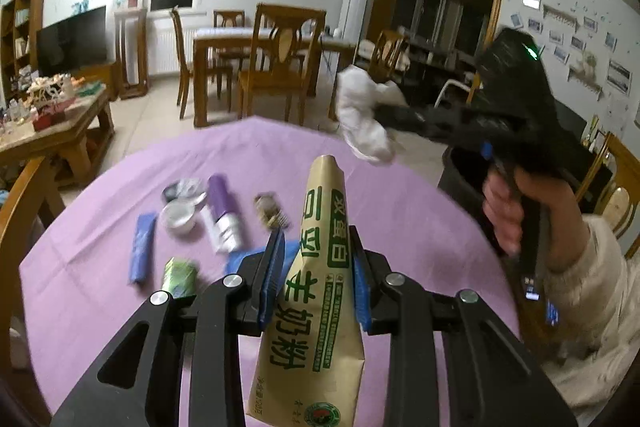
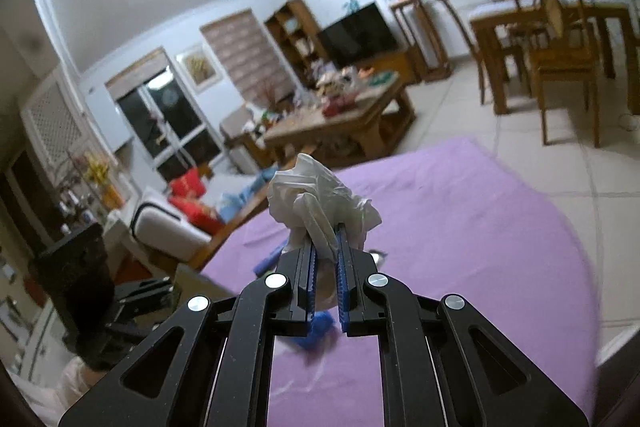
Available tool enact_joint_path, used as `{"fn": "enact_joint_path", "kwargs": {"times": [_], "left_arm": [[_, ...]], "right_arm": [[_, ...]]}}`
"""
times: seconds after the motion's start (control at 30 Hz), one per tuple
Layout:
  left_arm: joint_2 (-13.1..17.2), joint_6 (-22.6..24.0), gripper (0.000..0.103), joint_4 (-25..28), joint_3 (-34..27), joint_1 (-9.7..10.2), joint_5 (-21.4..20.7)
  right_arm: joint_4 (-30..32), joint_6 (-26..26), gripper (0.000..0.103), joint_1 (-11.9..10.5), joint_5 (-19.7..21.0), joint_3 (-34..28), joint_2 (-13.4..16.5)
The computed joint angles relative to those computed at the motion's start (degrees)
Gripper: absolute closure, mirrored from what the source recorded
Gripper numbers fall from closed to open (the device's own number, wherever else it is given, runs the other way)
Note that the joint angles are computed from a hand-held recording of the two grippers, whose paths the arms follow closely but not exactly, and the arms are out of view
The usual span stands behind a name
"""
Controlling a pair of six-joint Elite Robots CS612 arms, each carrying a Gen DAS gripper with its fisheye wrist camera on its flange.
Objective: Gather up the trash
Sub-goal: 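Carry the packet and tissue over the black bin and open both tools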
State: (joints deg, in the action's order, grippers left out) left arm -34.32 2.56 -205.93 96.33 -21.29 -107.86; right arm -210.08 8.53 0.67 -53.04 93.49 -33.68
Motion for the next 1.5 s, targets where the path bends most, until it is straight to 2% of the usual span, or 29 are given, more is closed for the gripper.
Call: {"fn": "enact_joint_path", "kwargs": {"times": [0.1,0.27,0.47,0.67,0.87,1.03,1.2,1.5], "left_arm": [[0.57,-1.13,0.072,-0.48,-1.49,-1.3,-1.08],[2.34,-0.72,0.072,1.02,-6.09,-4.63,-4.11],[4.86,0.61,0.072,4.51,-11.28,-8.57,-8.44],[7.53,2.84,0.072,9.42,-16.85,-11.75,-12.02],[8.94,4.21,0.072,12.6,-19.4,-13.89,-12.85],[9.45,5.32,0.072,15.46,-20.57,-14.91,-12.8],[9.7,6.51,0.072,18.02,-21.09,-15.52,-12.16],[9.43,7.67,0.07,18.8,-20.64,-16.6,-10.16]], "right_arm": [[-6.06,1.59,0.094,-2.17,-0.65,4.07,-1.33],[-15.41,3.48,0.094,-6.46,-3.89,10.81,-3.45],[-24.13,5.64,0.094,-12.67,-7.7,17.75,-4.77],[-29.01,8.46,0.094,-18.72,-9.68,21.54,-4.14],[-31.63,11.0,0.094,-23.42,-9.69,23.1,-2.3],[-32.38,11.83,0.093,-25.65,-8.74,23.34,-0.94],[-32.82,12.88,0.093,-26.67,-8.42,23.02,0.23],[-32.66,14.68,0.093,-26.27,-9.47,22.93,0.9]]}}
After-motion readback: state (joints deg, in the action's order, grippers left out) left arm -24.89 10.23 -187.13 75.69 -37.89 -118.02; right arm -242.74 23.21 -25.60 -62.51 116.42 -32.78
